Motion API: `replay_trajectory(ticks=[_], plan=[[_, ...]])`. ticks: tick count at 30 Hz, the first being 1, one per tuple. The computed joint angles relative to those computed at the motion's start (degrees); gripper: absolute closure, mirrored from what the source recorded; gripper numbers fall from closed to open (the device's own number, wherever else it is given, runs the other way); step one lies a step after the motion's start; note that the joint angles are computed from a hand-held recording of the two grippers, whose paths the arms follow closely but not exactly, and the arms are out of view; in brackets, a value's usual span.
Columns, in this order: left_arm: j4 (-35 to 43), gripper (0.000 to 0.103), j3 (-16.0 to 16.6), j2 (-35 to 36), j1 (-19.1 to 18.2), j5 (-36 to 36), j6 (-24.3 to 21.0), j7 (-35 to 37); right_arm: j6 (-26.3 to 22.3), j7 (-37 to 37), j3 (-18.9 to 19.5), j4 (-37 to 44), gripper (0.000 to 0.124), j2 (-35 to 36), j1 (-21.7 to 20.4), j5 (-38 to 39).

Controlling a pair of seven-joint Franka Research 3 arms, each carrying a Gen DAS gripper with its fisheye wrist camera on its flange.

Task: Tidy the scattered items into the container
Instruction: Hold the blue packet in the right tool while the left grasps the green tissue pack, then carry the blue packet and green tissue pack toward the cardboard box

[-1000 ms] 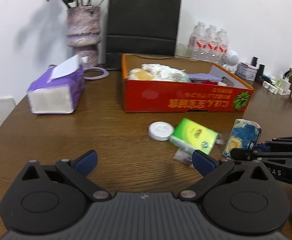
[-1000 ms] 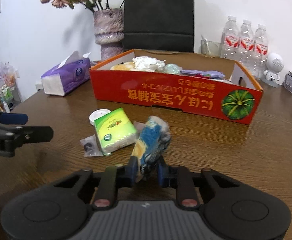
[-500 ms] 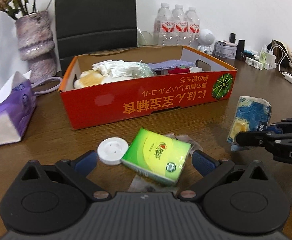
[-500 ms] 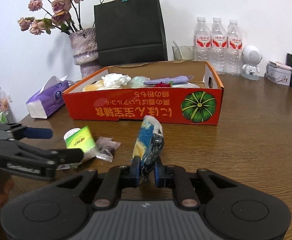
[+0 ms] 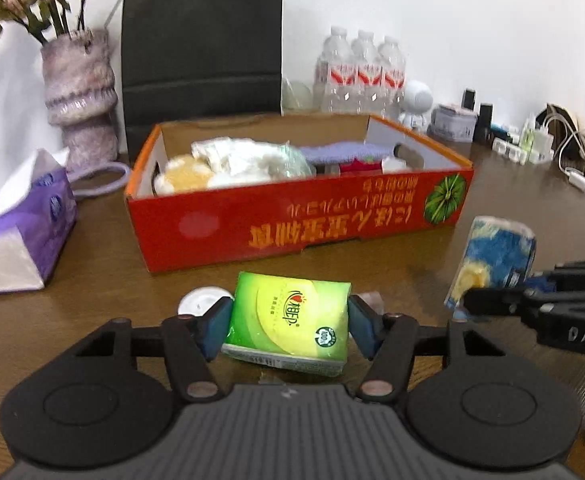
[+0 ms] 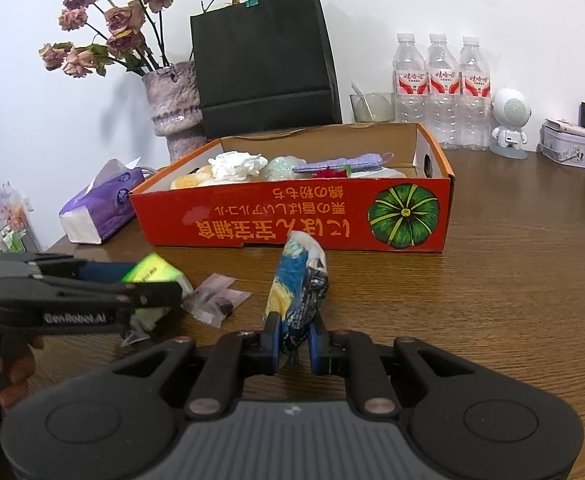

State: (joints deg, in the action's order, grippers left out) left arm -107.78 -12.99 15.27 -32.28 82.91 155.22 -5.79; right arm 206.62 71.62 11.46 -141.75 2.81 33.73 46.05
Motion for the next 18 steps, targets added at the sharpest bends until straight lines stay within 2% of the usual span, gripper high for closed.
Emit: replay_trajectory(ticks=[7, 9, 11, 15, 18], plan=[[1.7, 0.04, -0.6, -2.1, -0.7, 5.4, -3.7, -4.9, 0.0, -3.6, 0.2, 2.1, 0.111, -1.0, 0.3, 2.4], [3.8, 0.04, -0.6, -1.7, -0.7, 7.2, -4.8, -7.1, 0.7, -10.4, 0.2, 5.7, 0.111, -0.3, 1.0, 7.7], [6.6, 0.04, -0.5, -0.6, -0.8, 8.5, -5.9, -8.8, 1.9, -14.4, -0.1, 9.4, 0.111, 1.0, 1.2, 10.0], [12.7, 0.039, 0.5, 3.1, -1.7, 9.8, -8.6, -13.0, 1.3, -14.5, -1.3, 16.3, 0.111, 4.0, 0.3, 8.7], [17.2, 0.039, 1.8, 6.6, -2.2, 8.3, -8.8, -12.9, -0.2, -17.5, -3.1, 22.5, 0.111, 7.5, 0.9, 12.0]])
